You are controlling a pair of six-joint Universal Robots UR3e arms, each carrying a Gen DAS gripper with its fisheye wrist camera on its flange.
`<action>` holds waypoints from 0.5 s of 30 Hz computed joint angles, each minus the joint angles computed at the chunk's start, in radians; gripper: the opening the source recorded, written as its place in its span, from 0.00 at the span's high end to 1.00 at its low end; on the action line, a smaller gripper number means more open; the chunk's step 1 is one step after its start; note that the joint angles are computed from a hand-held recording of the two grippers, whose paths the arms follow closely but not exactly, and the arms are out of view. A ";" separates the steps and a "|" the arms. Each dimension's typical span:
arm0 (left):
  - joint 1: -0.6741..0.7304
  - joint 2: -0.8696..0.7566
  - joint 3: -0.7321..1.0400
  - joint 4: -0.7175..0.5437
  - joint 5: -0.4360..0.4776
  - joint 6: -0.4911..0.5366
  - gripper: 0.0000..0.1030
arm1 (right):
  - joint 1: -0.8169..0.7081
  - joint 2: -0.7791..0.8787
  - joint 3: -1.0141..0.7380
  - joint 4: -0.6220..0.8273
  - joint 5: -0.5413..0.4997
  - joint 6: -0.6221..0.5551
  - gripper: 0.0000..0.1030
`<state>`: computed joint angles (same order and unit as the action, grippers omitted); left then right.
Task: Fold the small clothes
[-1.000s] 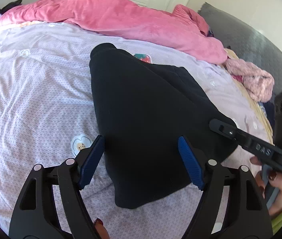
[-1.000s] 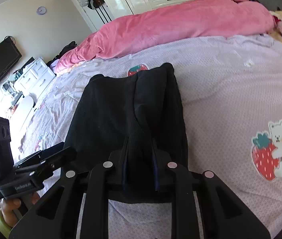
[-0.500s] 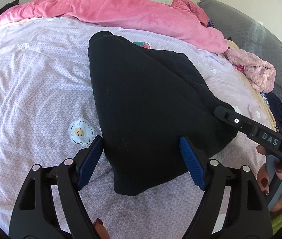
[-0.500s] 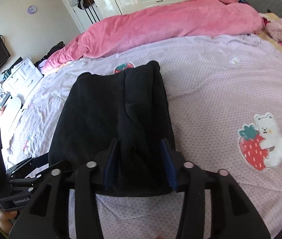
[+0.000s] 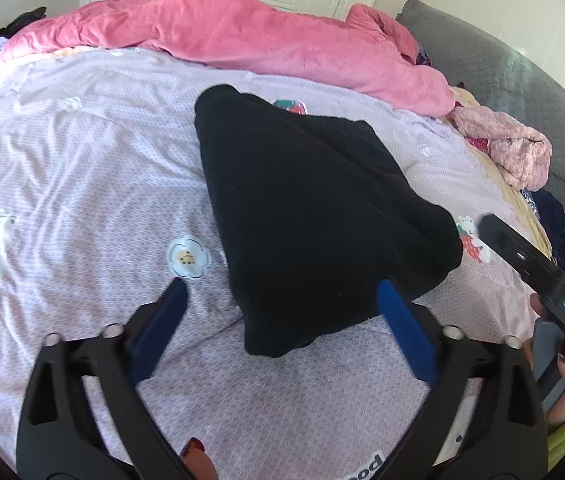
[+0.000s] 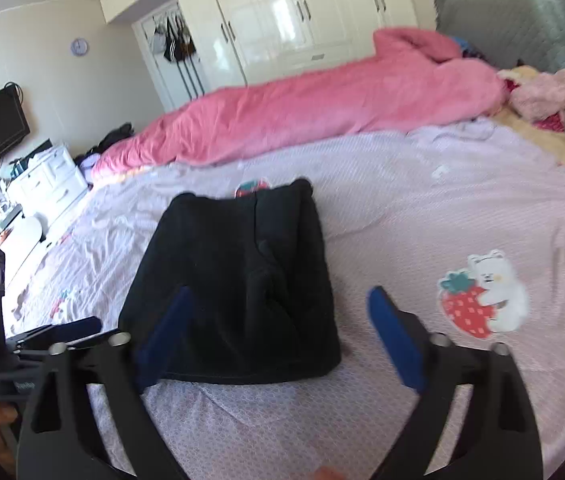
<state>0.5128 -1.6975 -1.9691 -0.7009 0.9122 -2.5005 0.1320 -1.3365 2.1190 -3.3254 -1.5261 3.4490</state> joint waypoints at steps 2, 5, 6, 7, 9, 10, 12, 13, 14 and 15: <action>0.021 0.036 -0.027 0.003 -0.010 0.007 0.09 | 0.003 -0.018 0.042 -0.050 -0.011 0.012 0.04; 0.047 0.097 -0.083 0.019 -0.021 0.027 0.09 | 0.009 -0.047 0.105 -0.095 -0.007 0.015 0.04; 0.055 0.113 -0.095 0.019 -0.023 0.035 0.09 | 0.016 -0.054 0.124 -0.114 -0.020 0.017 0.04; 0.066 0.134 -0.112 0.015 -0.030 0.047 0.09 | 0.025 -0.058 0.139 -0.134 -0.032 0.017 0.04; 0.095 0.182 -0.152 0.003 -0.050 0.074 0.09 | 0.050 -0.070 0.171 -0.172 -0.065 0.027 0.04; 0.109 0.201 -0.167 -0.003 -0.060 0.085 0.09 | 0.060 -0.074 0.186 -0.189 -0.076 0.033 0.04; 0.145 0.251 -0.201 -0.036 -0.083 0.123 0.09 | 0.088 -0.086 0.219 -0.219 -0.109 0.058 0.04; 0.161 0.273 -0.215 -0.052 -0.091 0.139 0.09 | 0.103 -0.089 0.233 -0.236 -0.126 0.064 0.04; 0.177 0.294 -0.226 -0.073 -0.099 0.160 0.09 | 0.126 -0.092 0.248 -0.251 -0.154 0.067 0.04; 0.198 0.319 -0.239 -0.101 -0.109 0.187 0.09 | 0.150 -0.096 0.255 -0.254 -0.182 0.069 0.04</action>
<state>0.7108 -1.3782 -2.2079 -0.8018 0.8036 -2.3132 0.2821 -1.4326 2.3737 -3.5791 -1.7081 3.5177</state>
